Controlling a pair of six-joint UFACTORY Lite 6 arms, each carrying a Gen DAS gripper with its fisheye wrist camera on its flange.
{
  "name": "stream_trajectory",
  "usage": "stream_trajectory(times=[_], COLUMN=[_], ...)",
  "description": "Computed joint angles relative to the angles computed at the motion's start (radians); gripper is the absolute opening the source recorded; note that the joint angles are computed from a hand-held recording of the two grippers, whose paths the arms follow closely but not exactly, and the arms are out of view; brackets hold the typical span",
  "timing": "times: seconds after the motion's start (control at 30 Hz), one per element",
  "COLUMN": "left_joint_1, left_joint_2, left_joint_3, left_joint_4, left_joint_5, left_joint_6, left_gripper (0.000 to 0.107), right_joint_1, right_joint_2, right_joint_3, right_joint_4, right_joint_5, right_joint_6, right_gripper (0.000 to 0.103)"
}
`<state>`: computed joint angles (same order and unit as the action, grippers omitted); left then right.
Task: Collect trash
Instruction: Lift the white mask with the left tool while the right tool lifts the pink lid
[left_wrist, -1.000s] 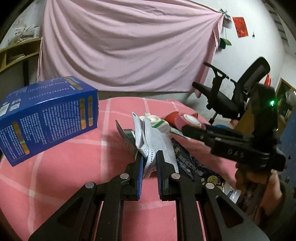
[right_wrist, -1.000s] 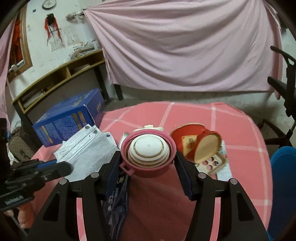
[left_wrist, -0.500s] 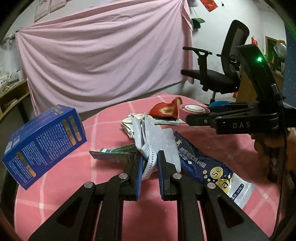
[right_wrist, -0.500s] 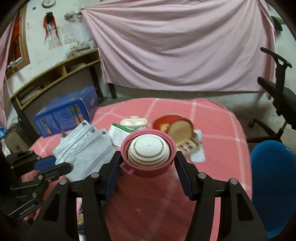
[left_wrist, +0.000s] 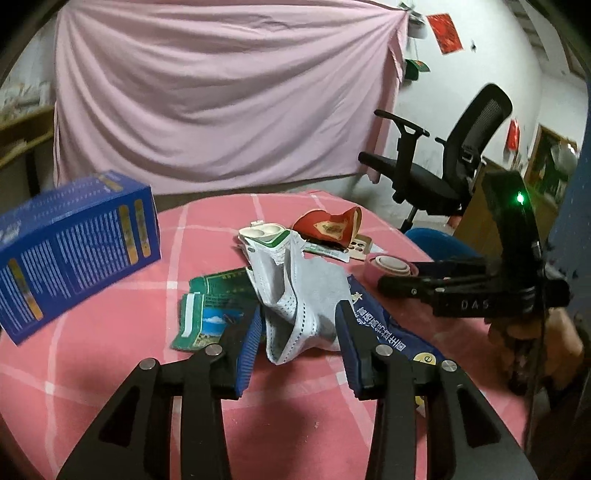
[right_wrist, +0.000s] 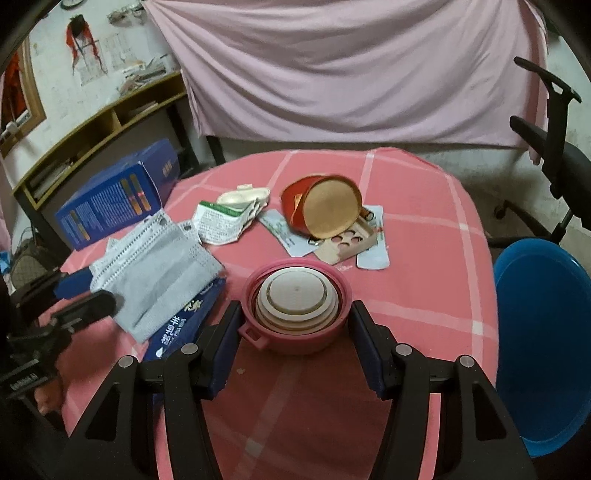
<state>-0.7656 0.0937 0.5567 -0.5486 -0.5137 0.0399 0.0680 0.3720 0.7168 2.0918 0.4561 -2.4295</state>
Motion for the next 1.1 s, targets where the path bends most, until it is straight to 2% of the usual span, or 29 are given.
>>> stream_trajectory(times=[0.1, 0.13, 0.17, 0.27, 0.43, 0.63, 0.8, 0.9, 1.1], left_joint_1=[0.024, 0.032, 0.035, 0.038, 0.019, 0.112, 0.083, 0.063, 0.076], left_joint_2=[-0.029, -0.037, -0.043, -0.062, -0.141, -0.252, -0.254, -0.208, -0.177], left_joint_3=[-0.019, -0.025, -0.029, -0.041, -0.11, -0.22, -0.208, -0.165, -0.13], left_joint_4=[0.054, 0.07, 0.076, 0.081, 0.044, 0.297, 0.162, 0.079, 0.027], left_joint_5=[0.017, 0.021, 0.025, 0.03, -0.051, -0.12, -0.08, -0.039, 0.029], left_joint_6=[-0.067, -0.086, -0.095, -0.11, -0.118, -0.402, -0.311, -0.243, -0.2], left_gripper=[0.033, 0.03, 0.019, 0.012, 0.011, 0.011, 0.011, 0.011, 0.011], right_joint_1=[0.002, 0.0, -0.001, -0.008, -0.013, -0.02, -0.07, -0.106, -0.077], right_joint_2=[0.0, 0.001, 0.004, 0.013, 0.017, -0.017, -0.061, -0.096, -0.118], right_joint_3=[-0.001, 0.002, 0.005, 0.017, 0.024, -0.013, -0.06, -0.085, -0.104], right_joint_4=[0.001, -0.01, -0.018, -0.051, -0.065, -0.023, -0.004, -0.094, -0.233], right_joint_5=[-0.003, -0.005, -0.004, -0.001, 0.006, 0.04, 0.12, 0.189, 0.2], right_joint_6=[-0.002, 0.009, 0.016, 0.053, 0.071, 0.022, 0.0, 0.046, 0.136], right_gripper=[0.057, 0.057, 0.057, 0.057, 0.057, 0.057, 0.057, 0.057, 0.056])
